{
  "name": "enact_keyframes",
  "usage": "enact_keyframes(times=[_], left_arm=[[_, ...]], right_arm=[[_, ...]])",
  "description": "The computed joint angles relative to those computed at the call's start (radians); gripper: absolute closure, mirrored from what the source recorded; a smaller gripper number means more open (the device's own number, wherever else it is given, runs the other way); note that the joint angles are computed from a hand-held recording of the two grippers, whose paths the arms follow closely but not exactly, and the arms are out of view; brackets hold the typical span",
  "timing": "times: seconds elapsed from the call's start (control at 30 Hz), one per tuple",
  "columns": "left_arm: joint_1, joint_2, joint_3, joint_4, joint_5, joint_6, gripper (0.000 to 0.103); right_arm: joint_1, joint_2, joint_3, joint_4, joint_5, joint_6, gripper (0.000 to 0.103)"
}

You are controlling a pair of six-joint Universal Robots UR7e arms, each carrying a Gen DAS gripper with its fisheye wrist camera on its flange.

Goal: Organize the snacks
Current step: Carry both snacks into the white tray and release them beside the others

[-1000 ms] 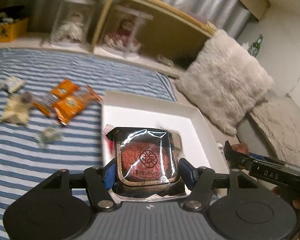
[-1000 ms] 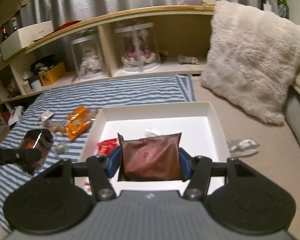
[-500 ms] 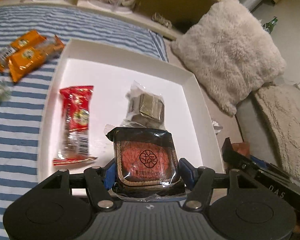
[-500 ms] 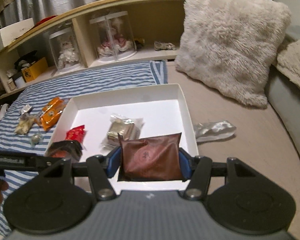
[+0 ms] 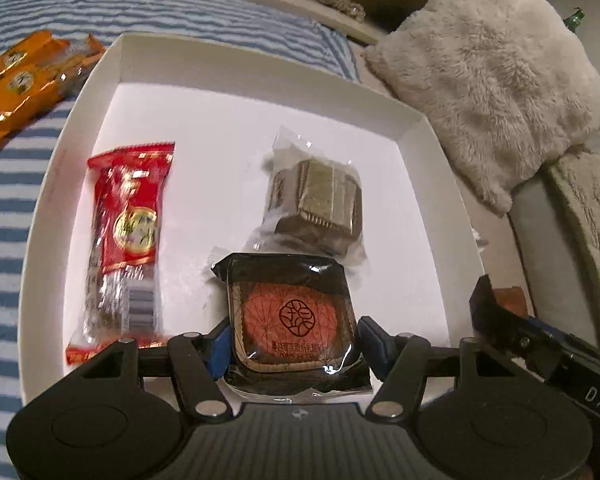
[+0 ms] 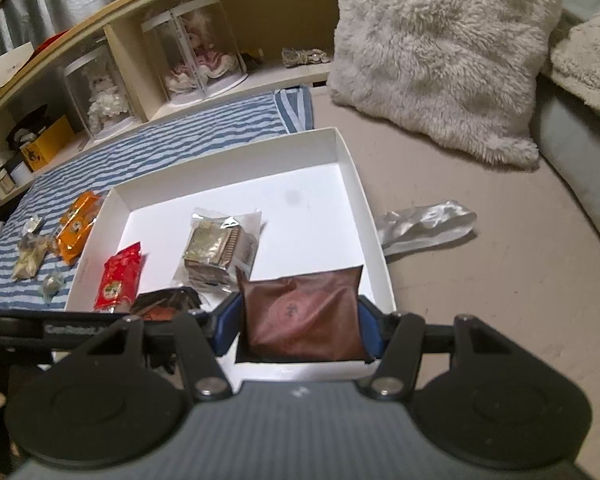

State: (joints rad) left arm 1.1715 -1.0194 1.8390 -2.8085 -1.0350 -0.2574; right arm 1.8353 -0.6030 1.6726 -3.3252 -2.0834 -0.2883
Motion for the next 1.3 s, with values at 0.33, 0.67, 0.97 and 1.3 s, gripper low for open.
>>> enact_keyframes(times=[0.33, 0.67, 0.97, 1.3], left_arm=[[0.017, 0.014, -0.044, -0.015, -0.015, -0.002, 0.038], [0.0, -0.03, -0.012, 0.043, -0.052, 0.041, 0.027], [-0.032, -0.062, 0.018, 0.103, 0.003, 0.112, 0.02], [-0.051, -0.11, 0.062, 0.115, 0.044, 0.109, 0.013]], right_arm=[[-0.004, 0.021, -0.053, 0.062, -0.008, 0.019, 0.037], [-0.008, 0.072, -0.151, 0.129, -0.005, 0.026, 0.031], [-0.007, 0.071, -0.127, 0.13, -0.052, -0.003, 0.01], [0.004, 0.015, -0.044, 0.13, -0.086, 0.006, 0.008]])
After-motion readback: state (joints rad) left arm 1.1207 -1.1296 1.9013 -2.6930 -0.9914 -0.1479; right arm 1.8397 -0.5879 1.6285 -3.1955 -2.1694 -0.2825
